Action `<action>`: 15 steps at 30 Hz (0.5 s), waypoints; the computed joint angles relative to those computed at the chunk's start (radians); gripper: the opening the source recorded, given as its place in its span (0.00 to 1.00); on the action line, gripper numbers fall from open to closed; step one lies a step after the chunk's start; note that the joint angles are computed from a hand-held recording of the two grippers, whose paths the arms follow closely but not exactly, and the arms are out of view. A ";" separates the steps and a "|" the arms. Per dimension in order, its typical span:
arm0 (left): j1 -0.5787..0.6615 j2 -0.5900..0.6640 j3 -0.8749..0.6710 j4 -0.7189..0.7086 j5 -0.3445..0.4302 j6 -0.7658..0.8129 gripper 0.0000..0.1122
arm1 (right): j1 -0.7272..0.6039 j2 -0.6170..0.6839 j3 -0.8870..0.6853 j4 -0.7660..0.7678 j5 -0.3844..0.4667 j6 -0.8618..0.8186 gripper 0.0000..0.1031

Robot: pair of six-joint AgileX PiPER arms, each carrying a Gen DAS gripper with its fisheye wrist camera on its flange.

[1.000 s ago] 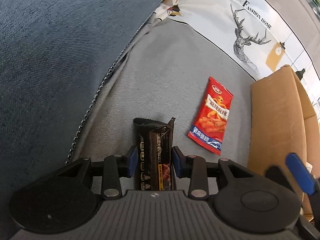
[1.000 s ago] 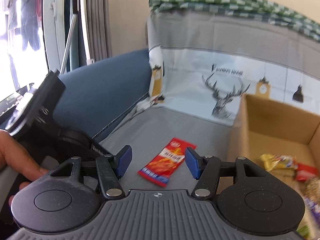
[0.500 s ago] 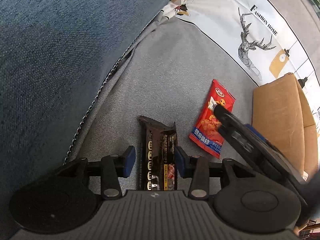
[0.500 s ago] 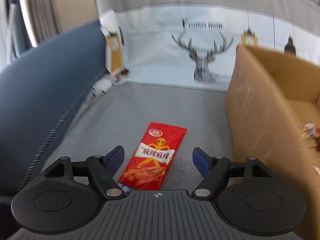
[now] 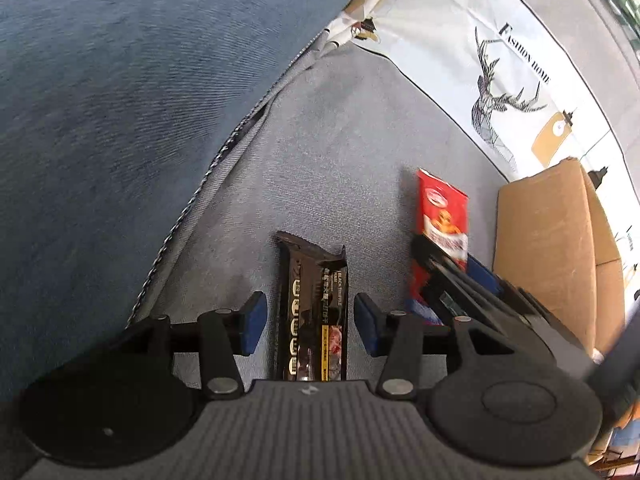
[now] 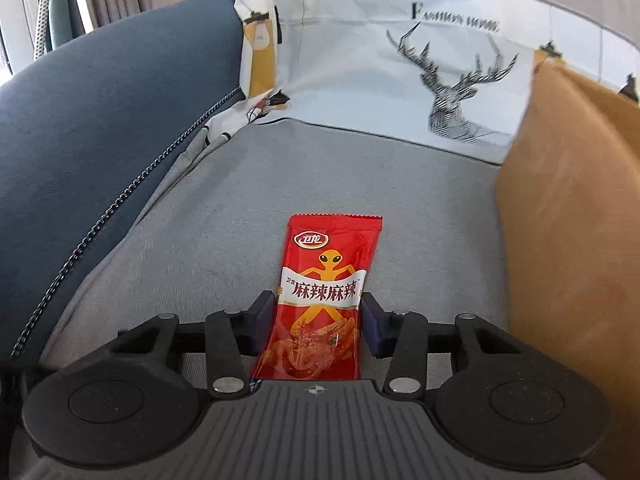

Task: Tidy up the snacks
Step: 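Lower the right tool onto the red spicy-strip bag and close it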

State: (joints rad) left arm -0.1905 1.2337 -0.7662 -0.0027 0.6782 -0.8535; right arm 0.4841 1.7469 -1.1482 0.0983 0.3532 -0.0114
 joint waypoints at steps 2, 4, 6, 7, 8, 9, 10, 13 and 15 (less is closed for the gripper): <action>-0.006 -0.021 0.011 0.007 -0.004 -0.018 0.49 | -0.014 -0.060 0.034 0.069 0.018 -0.091 0.46; -0.016 -0.030 0.012 0.022 0.004 -0.030 0.50 | -0.022 -0.130 0.082 0.134 0.042 -0.192 0.46; -0.025 -0.032 0.009 0.034 0.017 -0.028 0.50 | -0.020 -0.206 0.132 0.141 0.073 -0.224 0.46; -0.031 -0.034 0.009 0.039 0.021 -0.029 0.50 | -0.017 -0.249 0.162 0.142 0.089 -0.230 0.46; -0.038 -0.035 0.009 0.047 0.024 -0.035 0.51 | -0.013 -0.284 0.185 0.136 0.104 -0.228 0.46; -0.047 -0.034 0.008 0.058 0.030 -0.043 0.52 | -0.030 -0.314 0.208 0.154 0.128 -0.266 0.46; -0.056 -0.030 0.005 0.067 0.035 -0.052 0.53 | -0.039 -0.344 0.229 0.155 0.153 -0.284 0.46; -0.085 -0.010 -0.009 0.095 0.048 -0.072 0.59 | -0.050 -0.397 0.280 0.150 0.181 -0.304 0.46; -0.106 0.015 -0.028 0.116 0.062 -0.083 0.64 | -0.044 -0.397 0.301 0.103 0.190 -0.279 0.47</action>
